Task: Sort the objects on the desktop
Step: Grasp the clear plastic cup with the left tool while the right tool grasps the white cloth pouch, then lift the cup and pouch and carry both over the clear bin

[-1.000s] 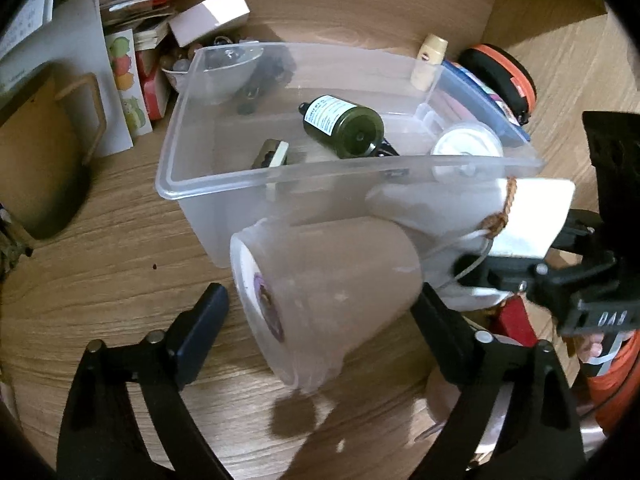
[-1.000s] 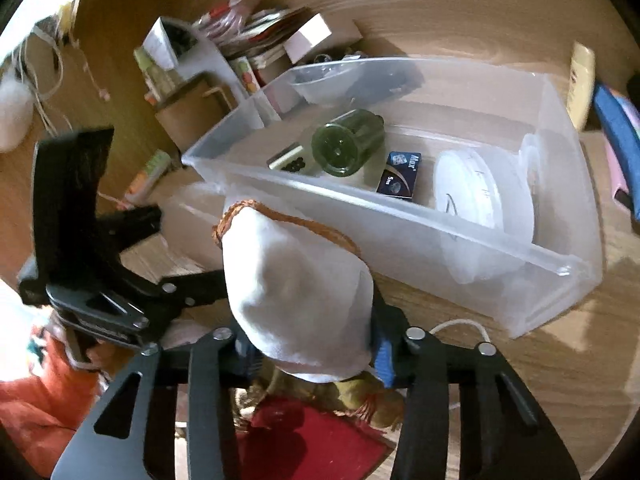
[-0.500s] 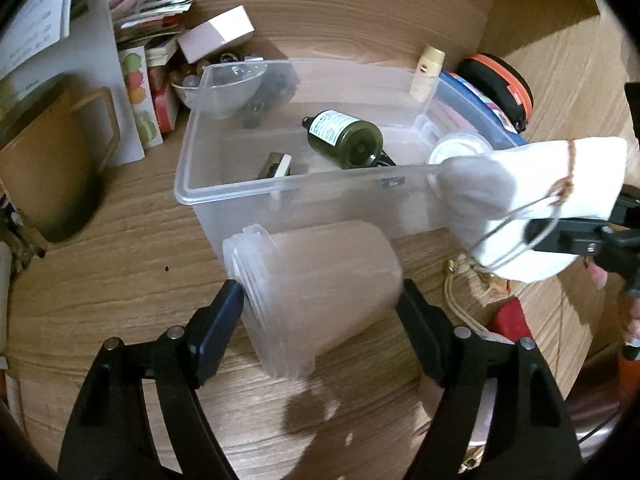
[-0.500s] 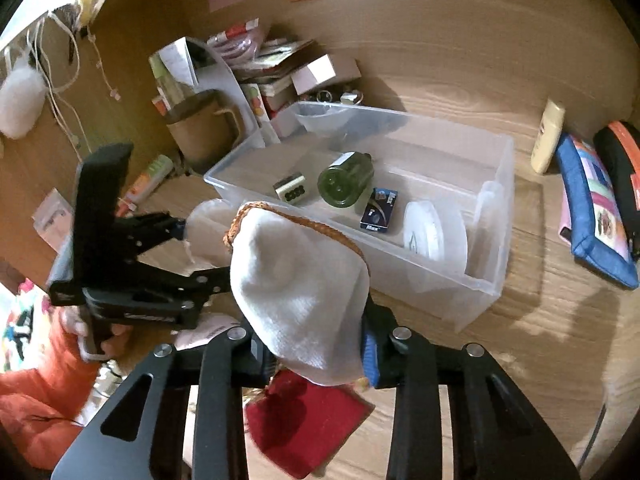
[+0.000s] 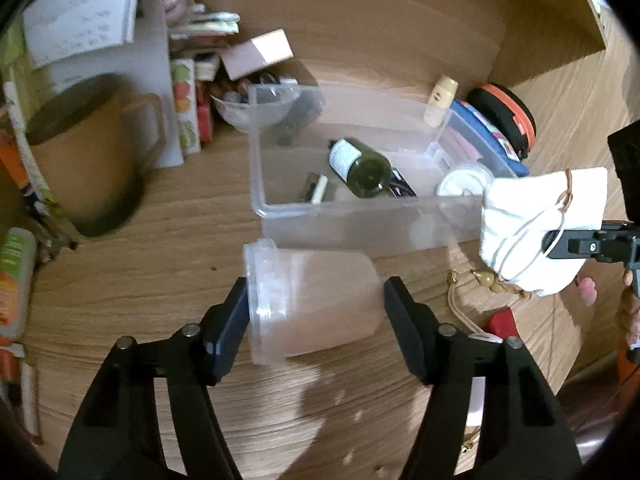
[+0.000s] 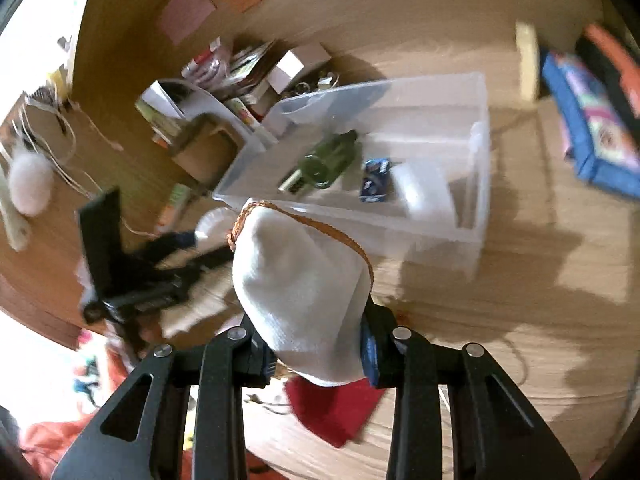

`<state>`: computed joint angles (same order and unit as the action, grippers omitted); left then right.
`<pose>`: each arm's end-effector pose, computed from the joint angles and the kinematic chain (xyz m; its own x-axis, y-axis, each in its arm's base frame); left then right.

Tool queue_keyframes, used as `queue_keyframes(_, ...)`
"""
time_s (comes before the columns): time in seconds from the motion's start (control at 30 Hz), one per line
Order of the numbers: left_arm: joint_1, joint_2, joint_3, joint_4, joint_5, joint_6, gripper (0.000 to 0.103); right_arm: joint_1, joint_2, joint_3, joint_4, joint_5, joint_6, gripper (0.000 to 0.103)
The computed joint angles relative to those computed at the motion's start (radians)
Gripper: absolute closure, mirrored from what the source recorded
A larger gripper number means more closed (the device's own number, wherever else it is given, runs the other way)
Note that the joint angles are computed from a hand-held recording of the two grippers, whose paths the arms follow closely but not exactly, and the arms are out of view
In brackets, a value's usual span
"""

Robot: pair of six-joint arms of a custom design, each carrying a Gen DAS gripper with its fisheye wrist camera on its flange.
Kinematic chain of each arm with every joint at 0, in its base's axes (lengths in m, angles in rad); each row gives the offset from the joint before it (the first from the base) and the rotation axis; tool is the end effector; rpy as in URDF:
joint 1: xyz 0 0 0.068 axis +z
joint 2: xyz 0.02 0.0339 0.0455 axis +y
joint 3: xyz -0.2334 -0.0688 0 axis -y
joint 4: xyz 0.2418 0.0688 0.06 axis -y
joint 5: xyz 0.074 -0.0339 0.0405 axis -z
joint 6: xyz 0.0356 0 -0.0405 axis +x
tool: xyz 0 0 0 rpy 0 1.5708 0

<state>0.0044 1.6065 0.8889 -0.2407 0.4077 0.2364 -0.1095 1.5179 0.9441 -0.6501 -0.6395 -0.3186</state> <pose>0.3113 -0.0127 0.1457 -0.7430 0.2117 -0.6349 0.4093 0.8943 -0.1808 0.2788 -0.0093 0.1693 -0.8520 -0.1592 -0.4987 -0.4011 0.8107 0.4265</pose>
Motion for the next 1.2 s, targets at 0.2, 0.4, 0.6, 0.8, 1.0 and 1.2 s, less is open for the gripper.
queue_keyframes(0.2,0.025,-0.016,0.020,-0.024,-0.012,0.037,0.054,0.061,-0.140,-0.036,0.024,0.216,-0.058,0.073)
queue_keyframes(0.4,0.055,-0.031,-0.004,-0.054,0.037,0.089,0.044,0.189,-0.258,-0.114,0.110,0.514,-0.168,0.073)
queue_keyframes(0.6,0.037,-0.045,-0.052,-0.036,0.036,0.114,0.031,0.299,-0.278,-0.175,0.203,0.743,-0.256,0.073)
queue_keyframes(0.8,0.028,0.005,-0.058,-0.011,0.023,0.096,0.029,0.232,-0.226,-0.102,0.143,0.584,-0.152,0.073)
queue_keyframes(1.0,0.031,-0.013,-0.086,0.023,0.017,0.070,0.030,0.051,-0.090,-0.005,0.075,0.200,0.039,0.073)
queue_keyframes(1.2,0.031,-0.057,-0.138,0.059,-0.017,0.068,0.031,-0.030,0.067,0.023,0.122,-0.077,0.216,0.073)
